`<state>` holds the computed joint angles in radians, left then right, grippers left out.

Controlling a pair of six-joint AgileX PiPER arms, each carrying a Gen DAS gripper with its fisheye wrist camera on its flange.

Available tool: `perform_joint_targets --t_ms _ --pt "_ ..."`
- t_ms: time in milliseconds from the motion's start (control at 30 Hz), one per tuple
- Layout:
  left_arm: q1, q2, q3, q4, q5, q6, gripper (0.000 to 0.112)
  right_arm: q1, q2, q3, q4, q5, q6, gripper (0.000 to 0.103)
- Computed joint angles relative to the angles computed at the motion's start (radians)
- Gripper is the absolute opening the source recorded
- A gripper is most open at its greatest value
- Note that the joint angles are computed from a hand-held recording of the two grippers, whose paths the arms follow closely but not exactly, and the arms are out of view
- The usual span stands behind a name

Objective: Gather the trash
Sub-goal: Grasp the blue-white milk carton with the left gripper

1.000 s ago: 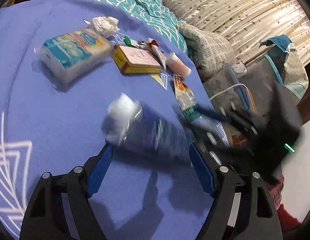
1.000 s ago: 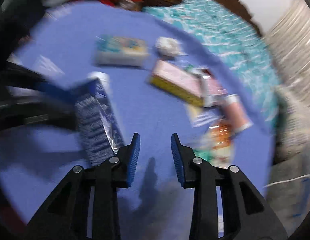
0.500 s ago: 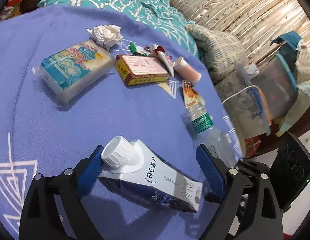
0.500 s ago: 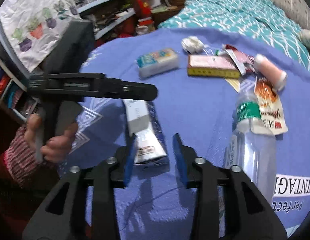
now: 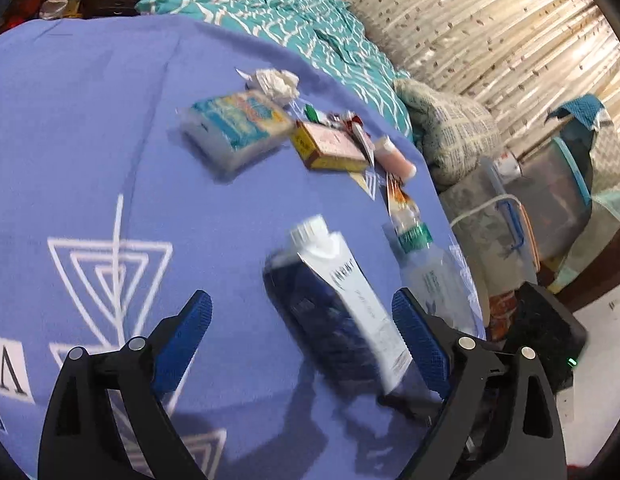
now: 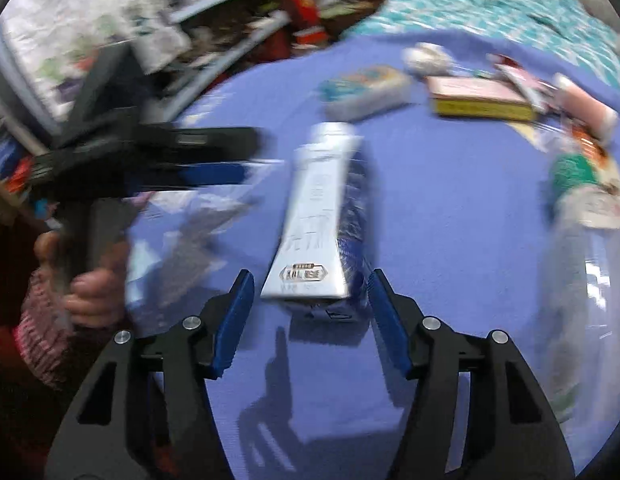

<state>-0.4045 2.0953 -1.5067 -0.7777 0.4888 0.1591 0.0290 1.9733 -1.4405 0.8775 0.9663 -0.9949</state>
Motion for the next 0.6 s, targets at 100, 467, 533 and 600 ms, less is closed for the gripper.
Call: perform_joint_targets --t_ms 100,467,533,600 --pt "-0.035 0.03 -0.077 0.174 0.035 -0.145 0.088 0.032 -0.059 0.072 0.047 -0.006 -0.066 0.064" --pt "-0.255 0.285 -0.562 0.863 0.357 -0.643 0.094 -0.26 -0.329 0.316 0.207 -0.215 -0.189 0.085" --pt "-0.273 0.296 -0.559 0.9 0.359 -0.664 0.091 -0.278 -0.315 0.3 0.146 -0.28 -0.143 0.086" --pt "-0.286 0.298 -0.545 0.931 0.361 -0.679 0.07 -0.265 -0.278 0.251 0.022 -0.323 -0.045 0.088"
